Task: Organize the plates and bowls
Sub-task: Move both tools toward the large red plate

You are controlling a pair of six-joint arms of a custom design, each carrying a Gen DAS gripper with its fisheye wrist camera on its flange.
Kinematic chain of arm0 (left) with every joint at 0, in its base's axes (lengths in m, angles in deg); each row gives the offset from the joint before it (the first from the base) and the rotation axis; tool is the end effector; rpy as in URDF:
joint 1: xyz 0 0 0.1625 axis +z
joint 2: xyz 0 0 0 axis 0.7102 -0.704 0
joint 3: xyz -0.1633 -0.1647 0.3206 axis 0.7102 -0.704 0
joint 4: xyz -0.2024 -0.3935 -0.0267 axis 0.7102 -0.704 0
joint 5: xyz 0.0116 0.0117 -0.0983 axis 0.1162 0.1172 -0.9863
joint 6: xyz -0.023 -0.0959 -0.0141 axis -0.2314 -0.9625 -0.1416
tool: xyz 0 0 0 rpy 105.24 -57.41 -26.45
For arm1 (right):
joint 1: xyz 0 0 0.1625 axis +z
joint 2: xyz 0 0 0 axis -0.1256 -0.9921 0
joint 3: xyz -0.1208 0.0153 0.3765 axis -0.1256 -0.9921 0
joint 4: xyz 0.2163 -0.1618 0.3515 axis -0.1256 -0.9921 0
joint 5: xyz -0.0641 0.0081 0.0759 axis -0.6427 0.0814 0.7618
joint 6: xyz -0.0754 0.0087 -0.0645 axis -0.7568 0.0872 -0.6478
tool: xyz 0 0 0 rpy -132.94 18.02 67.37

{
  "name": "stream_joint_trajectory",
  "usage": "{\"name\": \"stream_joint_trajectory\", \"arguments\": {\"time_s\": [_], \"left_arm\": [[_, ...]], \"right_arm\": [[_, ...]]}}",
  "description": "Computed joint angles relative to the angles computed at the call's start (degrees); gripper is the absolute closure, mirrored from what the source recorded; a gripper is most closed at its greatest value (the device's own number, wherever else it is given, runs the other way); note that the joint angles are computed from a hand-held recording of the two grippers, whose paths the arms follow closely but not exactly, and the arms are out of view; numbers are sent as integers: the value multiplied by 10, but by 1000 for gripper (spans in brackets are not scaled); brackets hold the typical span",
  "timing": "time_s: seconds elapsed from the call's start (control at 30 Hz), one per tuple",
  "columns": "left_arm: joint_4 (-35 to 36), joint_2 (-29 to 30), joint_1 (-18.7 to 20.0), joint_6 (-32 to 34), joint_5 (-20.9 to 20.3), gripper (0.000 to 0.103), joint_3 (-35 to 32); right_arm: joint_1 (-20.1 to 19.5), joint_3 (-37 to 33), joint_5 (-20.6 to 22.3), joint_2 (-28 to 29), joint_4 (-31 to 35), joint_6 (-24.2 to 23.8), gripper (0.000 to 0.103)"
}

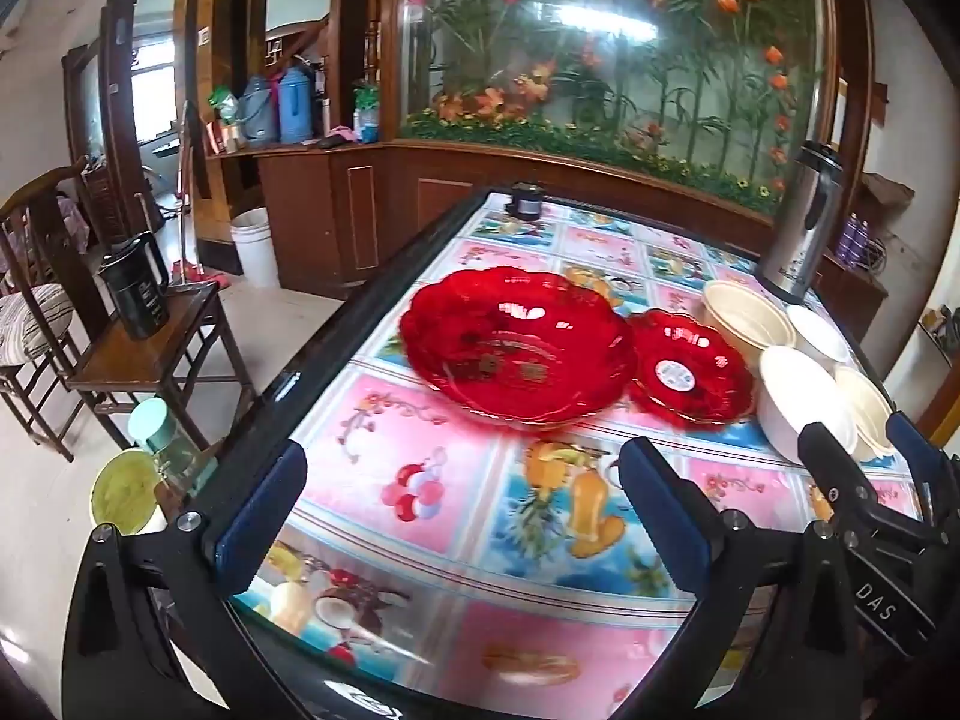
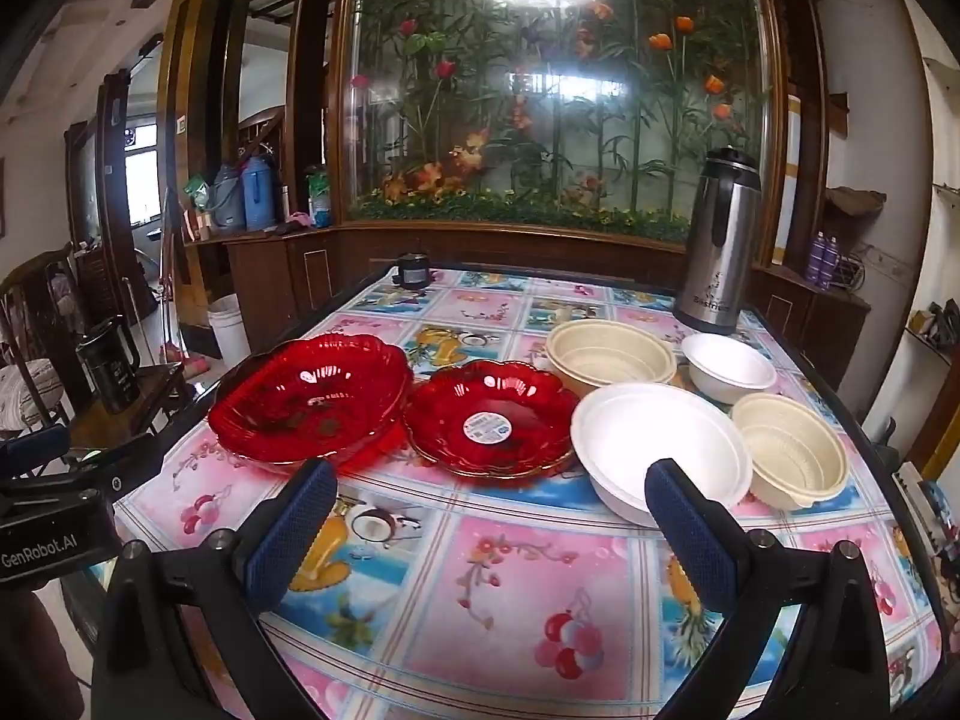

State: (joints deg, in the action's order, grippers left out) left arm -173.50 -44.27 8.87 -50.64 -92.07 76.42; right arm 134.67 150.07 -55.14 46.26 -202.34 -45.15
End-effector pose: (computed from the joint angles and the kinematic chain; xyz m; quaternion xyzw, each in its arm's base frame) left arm -0.0563 -0.4477 0.3329 0.1107 0.8309 -0.4278 0.3382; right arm 0.3982 -0.4340 -0.0188 0.2009 -0.7893 0.4665 0.3450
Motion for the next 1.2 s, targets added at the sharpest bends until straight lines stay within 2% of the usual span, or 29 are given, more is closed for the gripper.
{"name": "stream_joint_trajectory", "arguments": {"time_s": [0.4,0.63,0.83,1.2], "left_arm": [[-3,-2,19,14,-4,0,2],[9,-11,22,7,1,0,2],[-25,6,28,20,-8,0,1],[-29,13,40,28,-10,0,-5]], "right_arm": [[3,-27,-31,20,16,-6,0],[10,-40,-41,31,6,-32,0],[10,-40,-44,30,13,-24,0],[9,-43,-43,28,26,-20,0]]}}
